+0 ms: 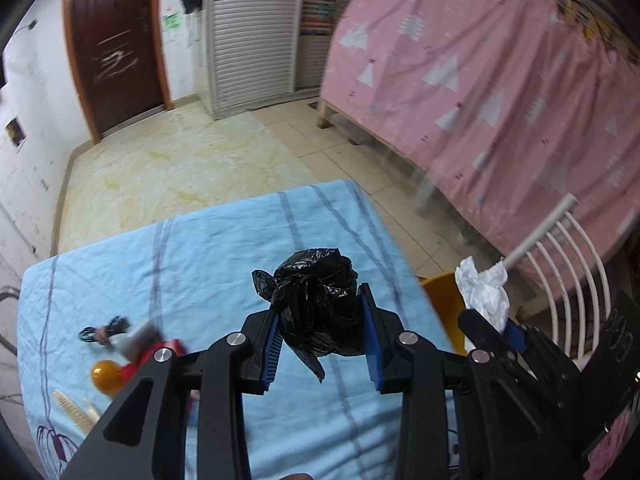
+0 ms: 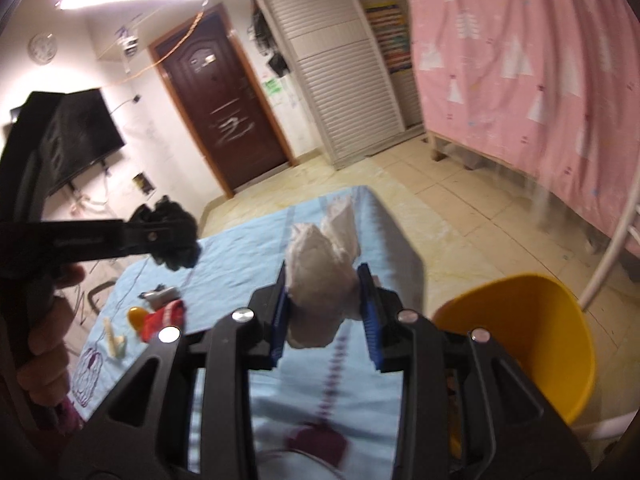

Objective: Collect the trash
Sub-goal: 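Carry the black bag and white plastic over the yellow bucket and open both tools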

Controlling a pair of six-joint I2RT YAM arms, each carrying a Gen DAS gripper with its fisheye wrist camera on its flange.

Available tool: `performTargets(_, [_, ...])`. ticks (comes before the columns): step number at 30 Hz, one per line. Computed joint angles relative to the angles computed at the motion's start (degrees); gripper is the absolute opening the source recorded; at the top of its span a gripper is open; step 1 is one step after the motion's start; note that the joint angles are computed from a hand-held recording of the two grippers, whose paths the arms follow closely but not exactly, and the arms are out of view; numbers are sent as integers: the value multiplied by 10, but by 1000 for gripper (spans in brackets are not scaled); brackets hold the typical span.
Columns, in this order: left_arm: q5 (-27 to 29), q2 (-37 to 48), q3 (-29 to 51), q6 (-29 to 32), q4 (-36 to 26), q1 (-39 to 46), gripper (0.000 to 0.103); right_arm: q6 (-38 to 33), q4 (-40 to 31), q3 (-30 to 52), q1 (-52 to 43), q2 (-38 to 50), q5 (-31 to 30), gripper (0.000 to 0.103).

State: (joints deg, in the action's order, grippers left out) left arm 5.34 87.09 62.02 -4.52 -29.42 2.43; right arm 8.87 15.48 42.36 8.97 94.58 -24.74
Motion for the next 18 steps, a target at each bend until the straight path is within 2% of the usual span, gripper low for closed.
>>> performTargets(8, [-21,32,9,-27,12,-97,26,-22,9,-22,-80,13,-6,32])
performTargets(12, [-11,64,27,-33,18,-129,26,-29,21,-27,-110,26,-1,32])
performTargets(15, [8,89,41,-37,26,-147,26,-38,32,-32,-117,34,28,33])
performTargets(18, [21,112,51,-41,39,-171,26,-38,49,-37,-130,47,52,46])
